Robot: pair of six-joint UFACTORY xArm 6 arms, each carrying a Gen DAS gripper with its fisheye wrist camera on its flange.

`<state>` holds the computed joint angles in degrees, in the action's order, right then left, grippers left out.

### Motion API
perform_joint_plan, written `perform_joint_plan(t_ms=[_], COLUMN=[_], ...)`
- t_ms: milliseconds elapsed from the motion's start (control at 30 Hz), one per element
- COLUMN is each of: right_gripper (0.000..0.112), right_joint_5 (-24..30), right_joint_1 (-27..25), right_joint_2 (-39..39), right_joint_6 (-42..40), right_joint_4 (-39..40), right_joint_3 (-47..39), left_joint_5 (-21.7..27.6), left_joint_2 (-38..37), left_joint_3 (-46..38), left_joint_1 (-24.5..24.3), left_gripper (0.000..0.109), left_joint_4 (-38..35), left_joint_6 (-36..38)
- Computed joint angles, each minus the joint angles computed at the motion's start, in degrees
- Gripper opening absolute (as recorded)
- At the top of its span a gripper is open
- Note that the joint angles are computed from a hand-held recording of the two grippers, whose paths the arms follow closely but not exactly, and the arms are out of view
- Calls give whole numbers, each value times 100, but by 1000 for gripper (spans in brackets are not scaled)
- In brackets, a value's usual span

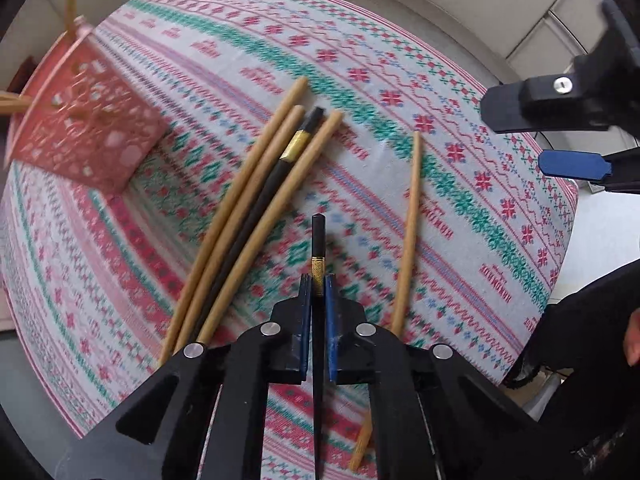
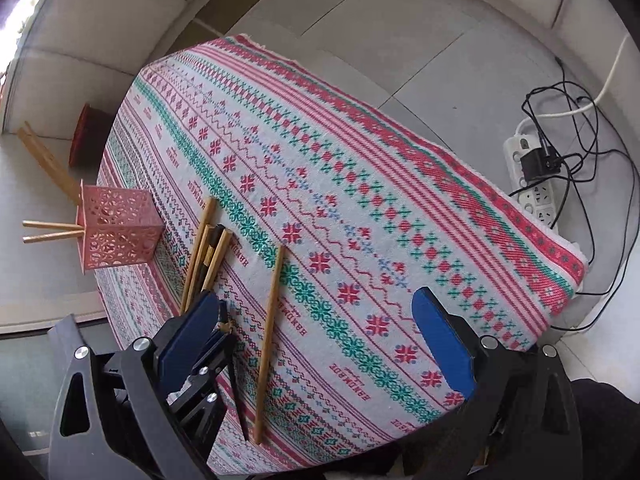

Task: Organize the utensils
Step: 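Grasp a black-tipped chopstick with the left tool while the right tool reaches the pile, then lift the black chopstick toward the basket with the left tool while the right tool grasps a chopstick, then lower both held chopsticks into the pink basket and open both tools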

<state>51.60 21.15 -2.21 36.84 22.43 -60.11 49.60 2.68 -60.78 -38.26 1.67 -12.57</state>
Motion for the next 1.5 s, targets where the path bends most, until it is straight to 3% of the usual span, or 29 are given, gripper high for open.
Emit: perform_joint_plan(t_ms=[267, 300, 400, 500, 633, 733, 900, 1200, 1367, 1500], right_gripper=[69, 50, 22, 10, 6, 6, 6, 6, 6, 6], right_joint_5=[405, 374, 513, 399, -174, -403, -589, -757, -1017, -1367], right_joint_1=[584, 719, 1002, 1083, 870, 829, 933, 803, 718, 695], right_joint_2=[1060, 1120, 1270, 1205, 780, 289, -556, -1103, -920, -557], right_joint_6=[316, 522, 867, 1090, 668, 229, -113, -188, -398, -288], right_joint_4=[-716, -1134, -1940, -2211, -1245, -1006, -1350, -1528, -1243, -1451], right_joint_3=[-959, -1065, -1293, -1193, -638, -347, -159, -663, -1397, -2112], left_joint_5=[-352, -374, -452, -549, -782, -958, -1110, -1403, -1670, -1917], left_joint_2=[-1294, -1425, -1779, -1936, -2234, -2426, -2889, -3203, -3341, -3234], left_joint_3=[923, 995, 1181, 1129, 1094, 1095, 1100, 979, 804, 577], left_joint_1=[173, 194, 307, 532, 702, 827, 844, 1008, 1181, 1329], left_gripper=[6, 6, 6, 6, 6, 6, 6, 6, 6, 6], left_joint_4=[299, 343, 454, 474, 479, 460, 695, 1230, 1529, 2028], left_joint_6=[-584, -649, -784, -744, -772, -697, -998, -1763, -2295, -2984])
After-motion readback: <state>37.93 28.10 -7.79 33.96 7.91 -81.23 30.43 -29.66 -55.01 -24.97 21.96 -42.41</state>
